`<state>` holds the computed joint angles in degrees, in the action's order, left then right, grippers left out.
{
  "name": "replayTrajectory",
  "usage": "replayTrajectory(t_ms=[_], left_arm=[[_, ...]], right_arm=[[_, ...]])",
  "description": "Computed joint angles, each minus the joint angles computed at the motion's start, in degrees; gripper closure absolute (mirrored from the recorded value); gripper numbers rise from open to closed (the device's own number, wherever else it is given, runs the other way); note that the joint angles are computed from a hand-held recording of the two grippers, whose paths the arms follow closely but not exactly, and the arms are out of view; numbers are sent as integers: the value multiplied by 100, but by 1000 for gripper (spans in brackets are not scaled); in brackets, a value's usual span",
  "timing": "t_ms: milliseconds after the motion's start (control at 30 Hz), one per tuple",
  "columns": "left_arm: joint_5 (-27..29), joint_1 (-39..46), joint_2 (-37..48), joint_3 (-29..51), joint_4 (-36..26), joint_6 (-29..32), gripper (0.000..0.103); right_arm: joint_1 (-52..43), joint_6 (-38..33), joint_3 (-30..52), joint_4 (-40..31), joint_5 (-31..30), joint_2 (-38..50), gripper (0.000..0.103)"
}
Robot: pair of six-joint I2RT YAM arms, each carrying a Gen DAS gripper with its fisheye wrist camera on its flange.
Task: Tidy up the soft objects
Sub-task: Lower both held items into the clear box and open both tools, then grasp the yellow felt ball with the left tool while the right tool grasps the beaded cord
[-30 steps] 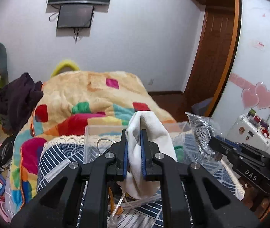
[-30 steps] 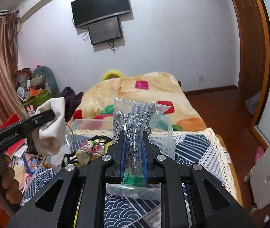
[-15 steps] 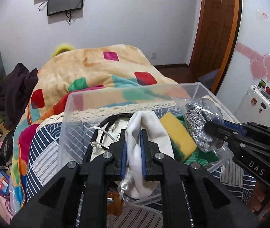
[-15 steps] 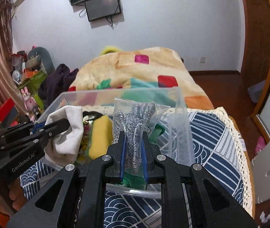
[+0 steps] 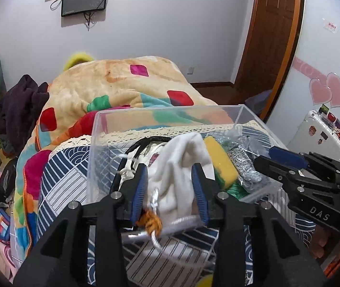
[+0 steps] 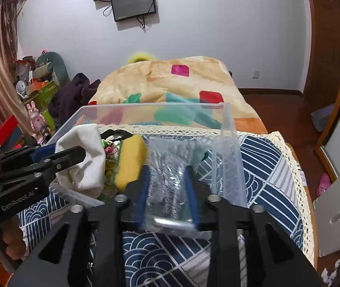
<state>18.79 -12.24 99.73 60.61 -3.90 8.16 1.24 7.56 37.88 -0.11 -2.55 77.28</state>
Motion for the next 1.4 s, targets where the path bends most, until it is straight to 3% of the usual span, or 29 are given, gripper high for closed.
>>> replayTrajectory(t_ms=[67, 200, 233, 267, 367, 600, 833, 967, 1067, 1400], left_arm=[[85, 66, -201, -156, -9, 49, 60], [268, 223, -656, -547, 104, 88, 49], [291, 257, -769, -651, 153, 63, 47], [348, 315, -912, -775, 177, 50, 46], [509, 421, -1143, -951, 98, 108, 44], [568, 655, -1601, -1461, -162, 466, 39], [756, 839, -1790, -1839, -507, 821, 38], [875, 785, -1871, -2067, -574, 830, 38], [804, 630, -1809, -2163, -492, 762, 38], [821, 455, -1431, -2317, -204, 669, 38]], right_arm=[[-33, -34, -90, 52, -15, -123, 58], [-10, -99, -234, -29, 24, -516, 50], [8, -103, -291, -42, 30, -642, 43], [27, -93, -379, -42, 60, -819, 36], [155, -32, -617, 48, 59, -1197, 27], [687, -22, -876, 122, 209, -1315, 26], [898, 139, -1077, 208, 4, -827, 25], [1131, 145, -1171, 204, 258, -629, 25], [1240, 185, -1231, 156, 420, -698, 25], [1004, 144, -1402, 174, 124, -492, 28]])
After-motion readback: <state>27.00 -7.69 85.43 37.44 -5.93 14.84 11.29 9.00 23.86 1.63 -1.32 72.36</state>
